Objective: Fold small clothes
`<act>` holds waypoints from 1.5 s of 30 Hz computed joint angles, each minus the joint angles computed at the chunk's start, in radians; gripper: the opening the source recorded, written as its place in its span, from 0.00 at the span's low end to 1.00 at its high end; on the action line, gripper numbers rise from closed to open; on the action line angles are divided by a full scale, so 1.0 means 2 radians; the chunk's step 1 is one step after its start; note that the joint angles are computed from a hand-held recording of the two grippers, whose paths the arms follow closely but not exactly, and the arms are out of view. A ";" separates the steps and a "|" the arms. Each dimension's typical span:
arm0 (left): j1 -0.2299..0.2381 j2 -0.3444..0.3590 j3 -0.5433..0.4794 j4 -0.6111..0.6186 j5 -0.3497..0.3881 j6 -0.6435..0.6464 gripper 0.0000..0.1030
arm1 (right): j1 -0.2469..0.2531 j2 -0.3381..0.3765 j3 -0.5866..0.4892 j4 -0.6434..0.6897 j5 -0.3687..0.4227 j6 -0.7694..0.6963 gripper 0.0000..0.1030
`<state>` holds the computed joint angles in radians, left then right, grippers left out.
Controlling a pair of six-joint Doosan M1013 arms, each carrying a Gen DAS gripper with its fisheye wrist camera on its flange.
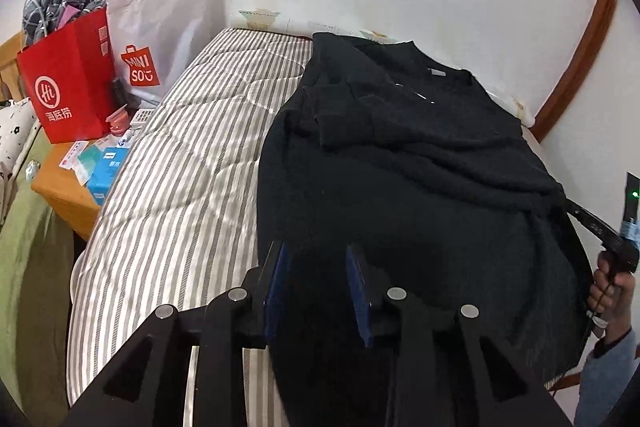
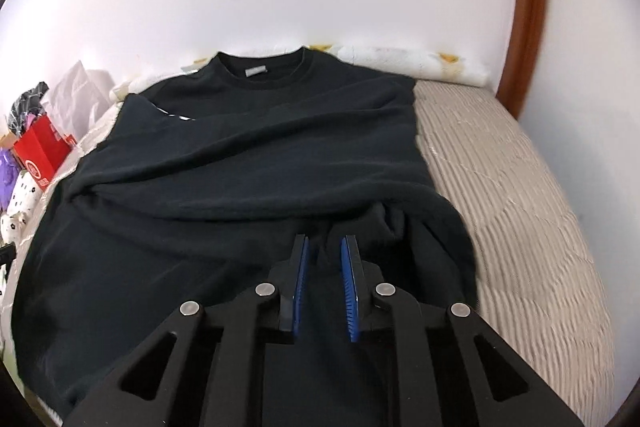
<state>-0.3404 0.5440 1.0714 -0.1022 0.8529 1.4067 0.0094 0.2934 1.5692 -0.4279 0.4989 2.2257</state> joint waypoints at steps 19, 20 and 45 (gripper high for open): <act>0.003 0.127 -0.204 0.015 0.097 -0.023 0.28 | -0.021 -0.001 0.000 -0.010 0.058 0.021 0.05; 0.003 0.136 -0.219 0.015 0.105 -0.025 0.28 | -0.017 -0.006 0.003 -0.011 0.057 0.021 0.05; -0.008 0.051 -0.067 0.049 0.074 -0.002 0.42 | -0.020 -0.075 0.113 -0.026 0.065 0.111 0.49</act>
